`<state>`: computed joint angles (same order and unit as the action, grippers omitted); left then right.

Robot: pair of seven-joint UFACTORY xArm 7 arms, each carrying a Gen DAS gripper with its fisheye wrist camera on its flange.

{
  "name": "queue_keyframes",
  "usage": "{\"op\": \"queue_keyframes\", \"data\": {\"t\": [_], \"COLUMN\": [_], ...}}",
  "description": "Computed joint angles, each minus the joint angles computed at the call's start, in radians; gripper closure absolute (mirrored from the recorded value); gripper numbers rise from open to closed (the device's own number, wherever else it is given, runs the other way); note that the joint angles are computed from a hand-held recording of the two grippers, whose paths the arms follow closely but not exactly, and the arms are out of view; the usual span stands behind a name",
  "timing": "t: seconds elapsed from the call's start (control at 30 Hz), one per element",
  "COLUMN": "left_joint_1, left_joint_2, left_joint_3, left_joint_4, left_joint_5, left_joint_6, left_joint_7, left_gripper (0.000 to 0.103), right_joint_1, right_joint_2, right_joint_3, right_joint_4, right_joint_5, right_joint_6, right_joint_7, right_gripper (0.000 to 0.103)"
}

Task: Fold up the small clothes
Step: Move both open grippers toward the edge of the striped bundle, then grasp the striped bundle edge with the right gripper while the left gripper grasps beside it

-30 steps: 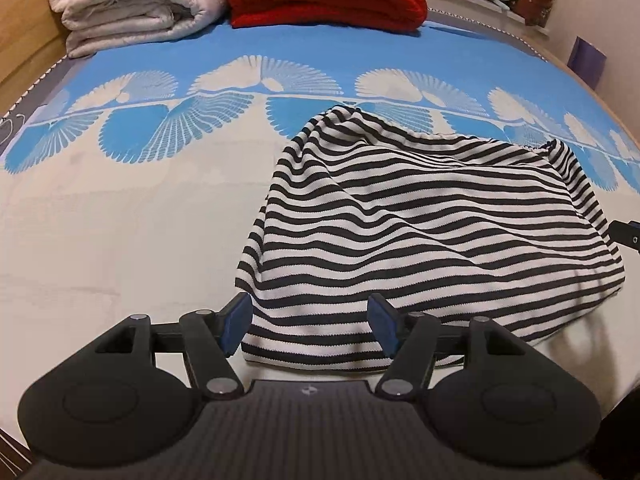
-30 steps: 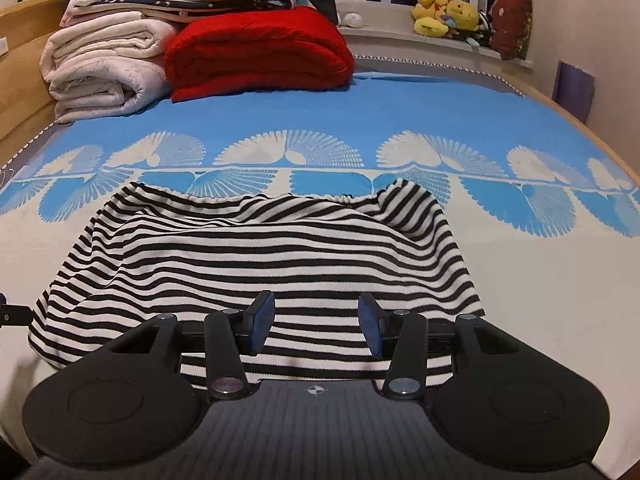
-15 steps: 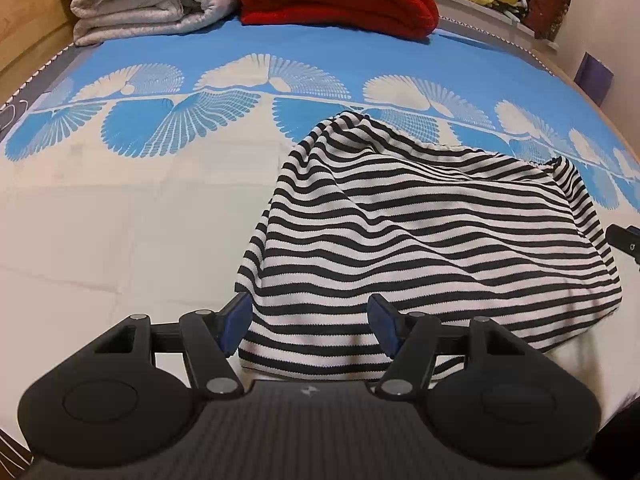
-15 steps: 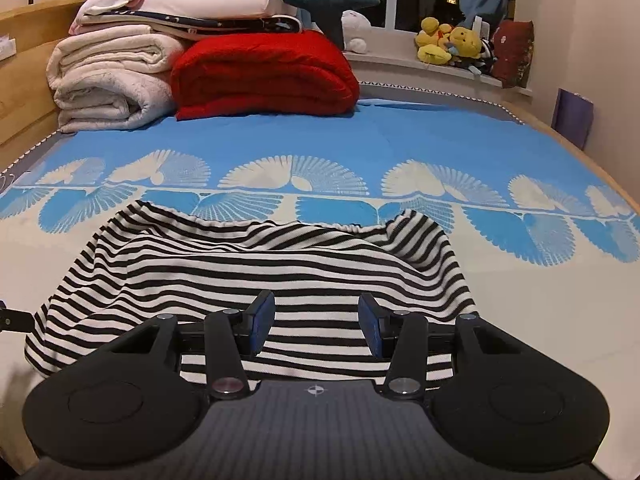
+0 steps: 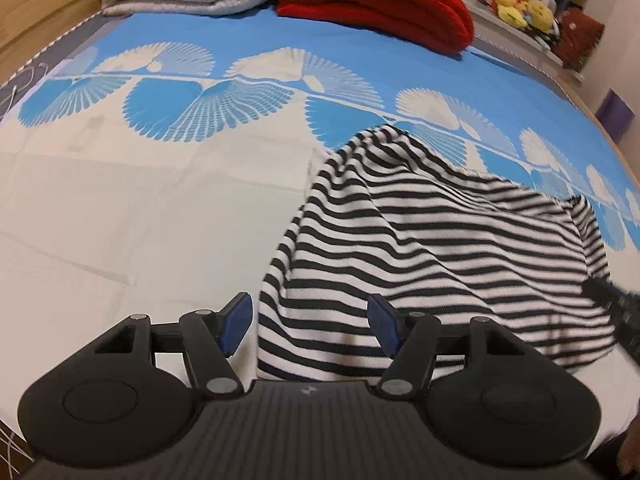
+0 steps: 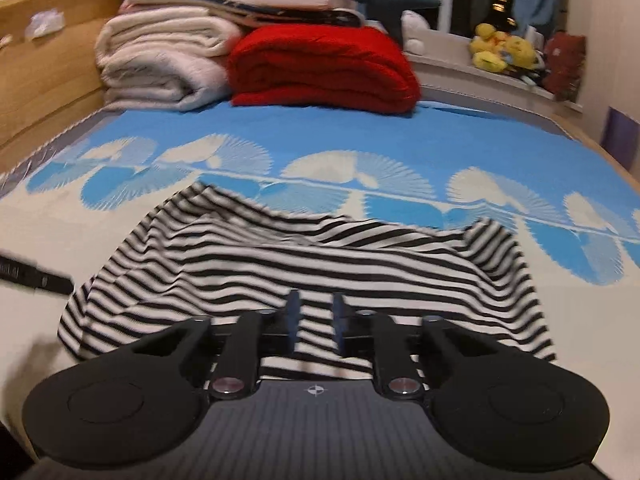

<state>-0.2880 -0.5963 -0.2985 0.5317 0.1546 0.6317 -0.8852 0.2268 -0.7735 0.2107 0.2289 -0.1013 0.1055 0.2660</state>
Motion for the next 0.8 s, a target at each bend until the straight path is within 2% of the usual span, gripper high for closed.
{"op": "queue_keyframes", "data": {"t": [0.17,0.23,0.3,0.53,0.63,0.7,0.77,0.8], "left_joint_1": [0.015,0.025,0.034,0.045,0.046,0.046,0.043,0.042], "left_joint_2": [-0.012,-0.012,-0.009,0.013,0.012,0.010,0.006,0.007], "left_joint_3": [0.029,0.033,0.035,0.047,0.054,0.061,0.073,0.079], "left_joint_4": [-0.011,-0.012,-0.011,-0.005,-0.010,-0.014,-0.022,-0.024], "left_joint_5": [-0.020,-0.020,-0.020,-0.030,-0.038,-0.046,-0.060,-0.069], "left_joint_6": [0.002,0.001,0.004,-0.006,-0.009,-0.008,-0.010,-0.011], "left_joint_7": [-0.003,-0.004,-0.006,0.002,0.003,0.008,0.017,0.020], "left_gripper": [0.034,0.034,0.034,0.034,0.034,0.034,0.034,0.034], "right_joint_1": [0.026,0.095,0.167,0.267,0.264,0.252,0.274,0.236], "right_joint_2": [0.063,0.106,0.144,0.282,0.350,0.401,0.455,0.479], "right_joint_3": [0.053,0.015,-0.026,0.003,0.048,0.081,0.072,0.120], "right_joint_4": [0.006,0.025,0.041,0.082,0.096,0.100,0.109,0.118], "right_joint_5": [-0.039,-0.034,-0.015,-0.028,-0.047,-0.071,-0.091,-0.090], "right_joint_6": [-0.073,-0.068,-0.066,-0.156,-0.207,-0.257,-0.279,-0.280], "right_joint_7": [-0.025,-0.054,-0.085,-0.176,-0.206,-0.238,-0.277,-0.288], "right_gripper": [0.092,0.085,0.072,0.069,0.064,0.055,0.051,0.047]}}
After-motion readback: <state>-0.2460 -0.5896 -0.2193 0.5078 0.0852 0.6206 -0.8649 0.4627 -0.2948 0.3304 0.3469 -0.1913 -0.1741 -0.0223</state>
